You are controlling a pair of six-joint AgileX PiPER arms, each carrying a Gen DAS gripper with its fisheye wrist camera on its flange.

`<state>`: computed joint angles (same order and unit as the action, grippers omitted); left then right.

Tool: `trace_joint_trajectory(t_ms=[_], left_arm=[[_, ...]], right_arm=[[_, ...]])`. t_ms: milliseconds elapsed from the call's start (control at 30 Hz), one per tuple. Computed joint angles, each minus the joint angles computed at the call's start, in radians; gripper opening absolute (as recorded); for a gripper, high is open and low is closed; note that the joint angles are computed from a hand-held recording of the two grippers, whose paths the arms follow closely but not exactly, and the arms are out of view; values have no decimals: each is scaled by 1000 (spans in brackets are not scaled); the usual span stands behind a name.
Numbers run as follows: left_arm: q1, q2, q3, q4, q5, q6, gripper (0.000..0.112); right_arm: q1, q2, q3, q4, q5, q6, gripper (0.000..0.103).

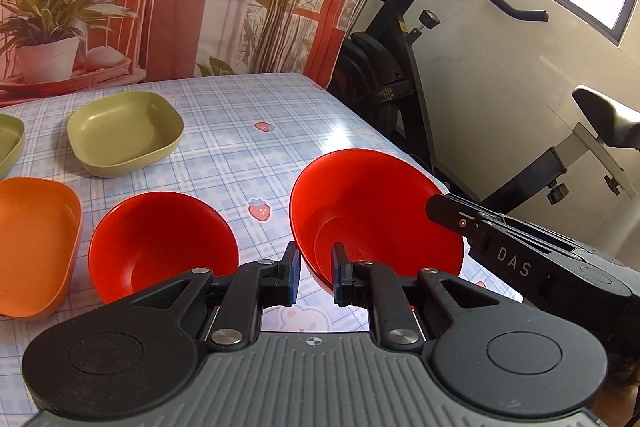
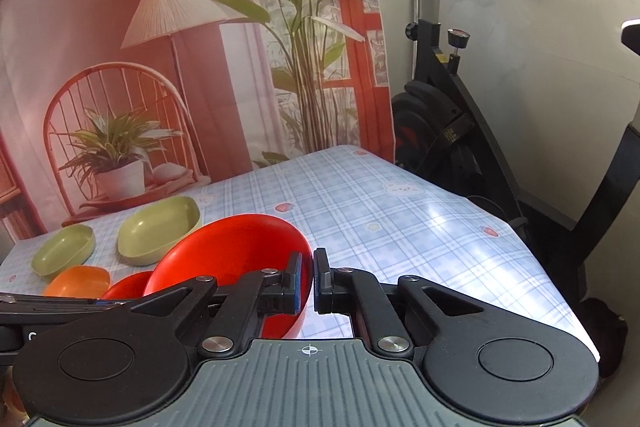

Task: Organize plates and bowls

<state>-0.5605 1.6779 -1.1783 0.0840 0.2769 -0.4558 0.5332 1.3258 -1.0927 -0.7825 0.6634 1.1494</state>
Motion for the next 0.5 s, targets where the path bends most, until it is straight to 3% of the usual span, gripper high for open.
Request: trace_joint_trajectory(t_ms=[267,500], left_arm=[[69,-78,108,-161,-52,122,16],[151,-96,151,-501,-62,435,16]], right_arm=[[131,83,-105,-65,106,40,7],[197,161,-183,-76,149,28,8]])
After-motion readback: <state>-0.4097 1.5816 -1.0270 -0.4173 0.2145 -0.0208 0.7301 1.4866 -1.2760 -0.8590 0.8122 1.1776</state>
